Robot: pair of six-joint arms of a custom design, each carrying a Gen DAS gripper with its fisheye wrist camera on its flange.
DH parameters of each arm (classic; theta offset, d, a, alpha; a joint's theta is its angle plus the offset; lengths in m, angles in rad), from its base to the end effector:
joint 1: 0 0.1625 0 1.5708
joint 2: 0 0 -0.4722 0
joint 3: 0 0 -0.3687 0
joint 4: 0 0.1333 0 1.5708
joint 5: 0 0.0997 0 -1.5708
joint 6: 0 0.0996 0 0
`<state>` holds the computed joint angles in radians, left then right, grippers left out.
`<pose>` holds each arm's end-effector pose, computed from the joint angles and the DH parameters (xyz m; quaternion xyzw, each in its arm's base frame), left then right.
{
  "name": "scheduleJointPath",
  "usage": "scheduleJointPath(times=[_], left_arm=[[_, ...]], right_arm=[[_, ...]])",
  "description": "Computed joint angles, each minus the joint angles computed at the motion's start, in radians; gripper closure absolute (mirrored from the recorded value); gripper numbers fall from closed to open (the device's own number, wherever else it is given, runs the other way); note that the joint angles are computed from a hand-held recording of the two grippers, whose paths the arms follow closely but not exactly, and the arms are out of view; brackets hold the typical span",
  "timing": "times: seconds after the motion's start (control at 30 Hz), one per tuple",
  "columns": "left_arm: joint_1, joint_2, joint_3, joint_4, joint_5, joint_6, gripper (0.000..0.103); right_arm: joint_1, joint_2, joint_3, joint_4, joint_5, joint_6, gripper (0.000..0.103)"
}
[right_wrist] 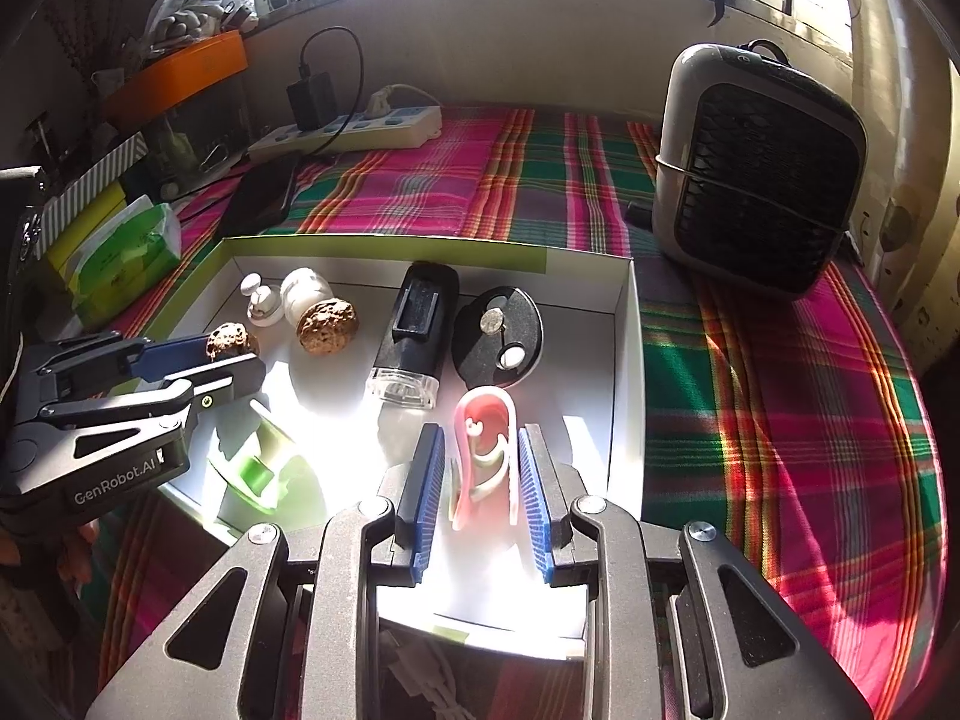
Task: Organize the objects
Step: 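Lower the walnut and pink hook clip into the box and open both tools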
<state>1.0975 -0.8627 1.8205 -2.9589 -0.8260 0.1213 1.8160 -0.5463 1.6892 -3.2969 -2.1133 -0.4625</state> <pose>-0.1132 -0.6615 0.1946 0.1923 0.8928 -0.2580 0.3152 0.2461 -0.6462 0.0561 0.2475 -0.8923 0.2475 0.2851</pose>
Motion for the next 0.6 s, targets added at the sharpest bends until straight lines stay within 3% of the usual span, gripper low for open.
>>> scheduleJointPath(times=[0.1, 0.6], left_arm=[[0.001, 0.000, 0.000, 0.000, -0.002, 0.001, 0.070], [-0.006, -0.014, 0.027, -0.035, -0.010, -0.015, 0.068]], right_arm=[[0.001, 0.000, 0.004, -0.004, 0.001, 0.000, 0.067], [0.002, -0.008, 0.021, -0.023, 0.008, 0.014, 0.067]])
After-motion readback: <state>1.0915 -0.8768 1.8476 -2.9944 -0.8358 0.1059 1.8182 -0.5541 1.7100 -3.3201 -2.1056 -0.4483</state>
